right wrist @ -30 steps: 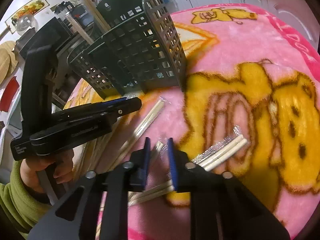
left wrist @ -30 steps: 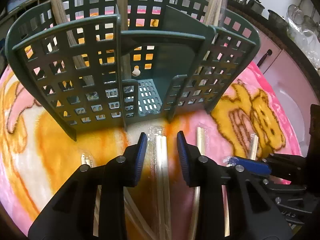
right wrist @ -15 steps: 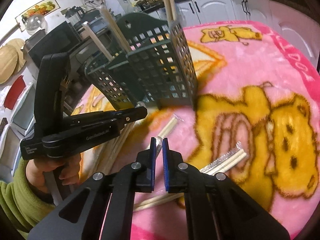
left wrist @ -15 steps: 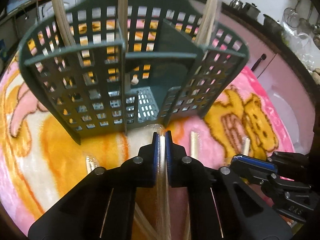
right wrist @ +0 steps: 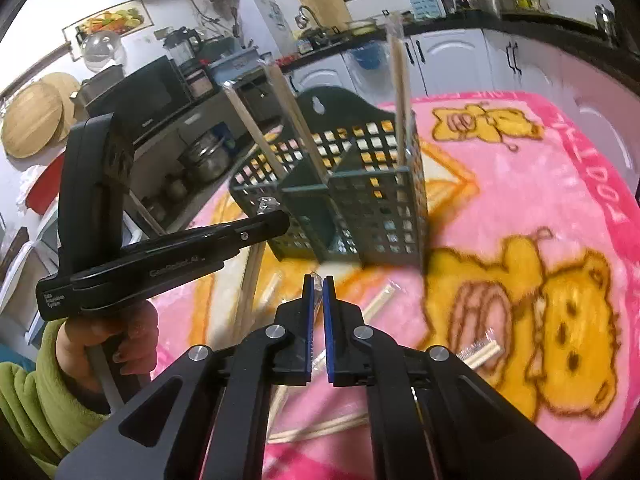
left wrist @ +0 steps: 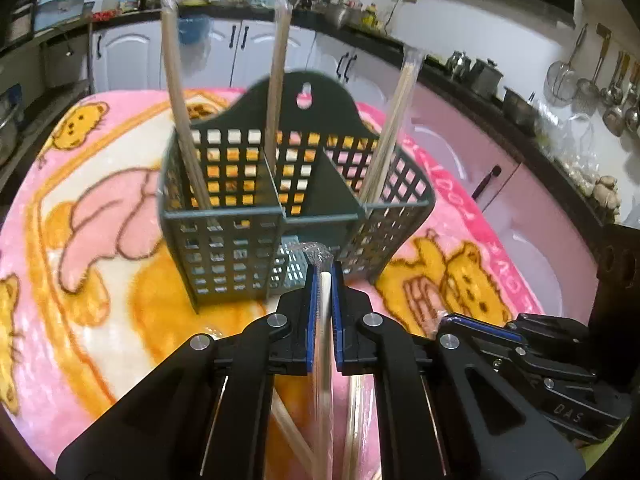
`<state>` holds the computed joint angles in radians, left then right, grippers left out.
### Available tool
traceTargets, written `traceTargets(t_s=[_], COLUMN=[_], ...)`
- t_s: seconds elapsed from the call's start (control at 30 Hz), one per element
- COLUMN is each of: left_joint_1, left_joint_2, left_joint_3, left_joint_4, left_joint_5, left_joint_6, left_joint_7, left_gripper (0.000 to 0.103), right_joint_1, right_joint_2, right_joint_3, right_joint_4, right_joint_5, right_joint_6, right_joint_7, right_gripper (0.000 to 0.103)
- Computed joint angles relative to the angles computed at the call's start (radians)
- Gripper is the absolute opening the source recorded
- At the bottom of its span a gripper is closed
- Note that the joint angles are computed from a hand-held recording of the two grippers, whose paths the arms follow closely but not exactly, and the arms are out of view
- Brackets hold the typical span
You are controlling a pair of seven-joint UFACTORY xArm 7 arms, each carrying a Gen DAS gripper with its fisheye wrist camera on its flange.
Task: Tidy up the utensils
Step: 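Lift both held chopstick pairs and carry them above the green caddy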
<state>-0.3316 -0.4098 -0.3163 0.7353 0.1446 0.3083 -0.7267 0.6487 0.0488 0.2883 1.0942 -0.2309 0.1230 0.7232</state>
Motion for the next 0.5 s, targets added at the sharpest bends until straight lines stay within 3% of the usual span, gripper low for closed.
traceTargets(t_s=[0.5], left_joint_1=[0.053], left_joint_2=[-0.128], left_joint_3=[-0.021], left_joint_4=[-0.039], left_joint_5=[0.009], left_joint_6=[-0.034], left_joint_7=[-0.044], left_gripper=[0.003], right_joint_1=[0.007], right_joint_2=[-0.002], right_joint_3=[-0.015], right_joint_4=[0.080], right_joint_5=[-0.131], right_joint_6=[-0.016], right_joint_7=[0.041], right_gripper=[0.003])
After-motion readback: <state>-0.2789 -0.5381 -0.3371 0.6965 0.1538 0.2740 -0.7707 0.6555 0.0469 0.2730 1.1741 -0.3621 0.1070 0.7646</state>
